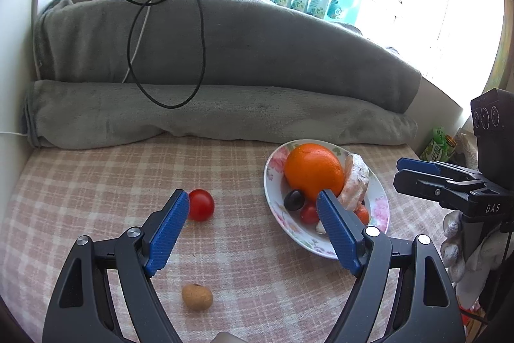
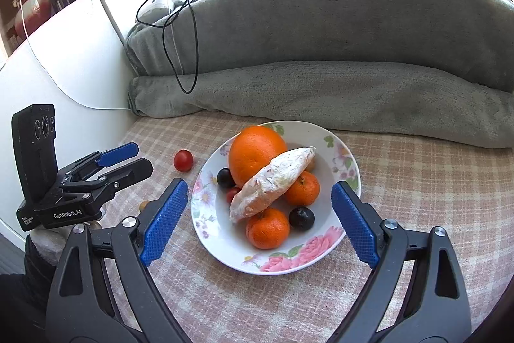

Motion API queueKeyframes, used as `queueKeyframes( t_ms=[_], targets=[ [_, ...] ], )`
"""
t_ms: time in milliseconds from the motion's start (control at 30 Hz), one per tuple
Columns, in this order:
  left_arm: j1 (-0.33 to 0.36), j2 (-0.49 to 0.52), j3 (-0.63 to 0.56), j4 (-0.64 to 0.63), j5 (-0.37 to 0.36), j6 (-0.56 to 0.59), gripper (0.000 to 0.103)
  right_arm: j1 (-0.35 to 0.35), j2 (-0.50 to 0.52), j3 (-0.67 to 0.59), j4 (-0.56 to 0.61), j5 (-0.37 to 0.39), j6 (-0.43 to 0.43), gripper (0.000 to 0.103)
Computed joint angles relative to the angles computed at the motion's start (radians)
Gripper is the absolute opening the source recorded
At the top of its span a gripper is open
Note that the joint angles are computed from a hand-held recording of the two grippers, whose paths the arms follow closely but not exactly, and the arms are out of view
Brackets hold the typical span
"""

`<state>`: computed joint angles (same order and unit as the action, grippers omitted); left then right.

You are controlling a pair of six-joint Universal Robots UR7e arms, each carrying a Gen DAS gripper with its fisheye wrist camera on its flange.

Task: Organize fruits
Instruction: 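Withdraw both grippers from the plate toward the loose tomato and longan, then lower the left gripper around the brown longan while the right gripper approaches the red cherry tomato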

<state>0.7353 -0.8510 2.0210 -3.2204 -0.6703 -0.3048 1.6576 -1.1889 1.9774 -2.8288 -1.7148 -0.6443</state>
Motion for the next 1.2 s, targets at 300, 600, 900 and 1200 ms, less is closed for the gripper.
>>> queueKeyframes(
  t_ms=[300, 600, 900, 1200],
  targets=[
    [-0.009, -0.038, 0.046, 0.001, 0.051, -0.017, 0.082, 0.044, 0.032, -0.011, -0.024, -0.024, -0.033, 0.093],
    [-0.006, -0.108, 0.116, 0.042, 0.114, -0.095, 0.082, 0.089, 0.076, -0.031, -0.033, -0.055, -0.071, 0.093],
    [-0.006, -0.163, 0.177, 0.084, 0.128, -0.163, 0.082, 0.118, 0.132, -0.056, -0.025, -0.091, -0.096, 0.093],
    [-0.013, -0.185, 0.208, 0.121, 0.118, -0.208, 0.082, 0.131, 0.185, -0.093, 0.002, -0.084, -0.088, 0.093]
  ],
)
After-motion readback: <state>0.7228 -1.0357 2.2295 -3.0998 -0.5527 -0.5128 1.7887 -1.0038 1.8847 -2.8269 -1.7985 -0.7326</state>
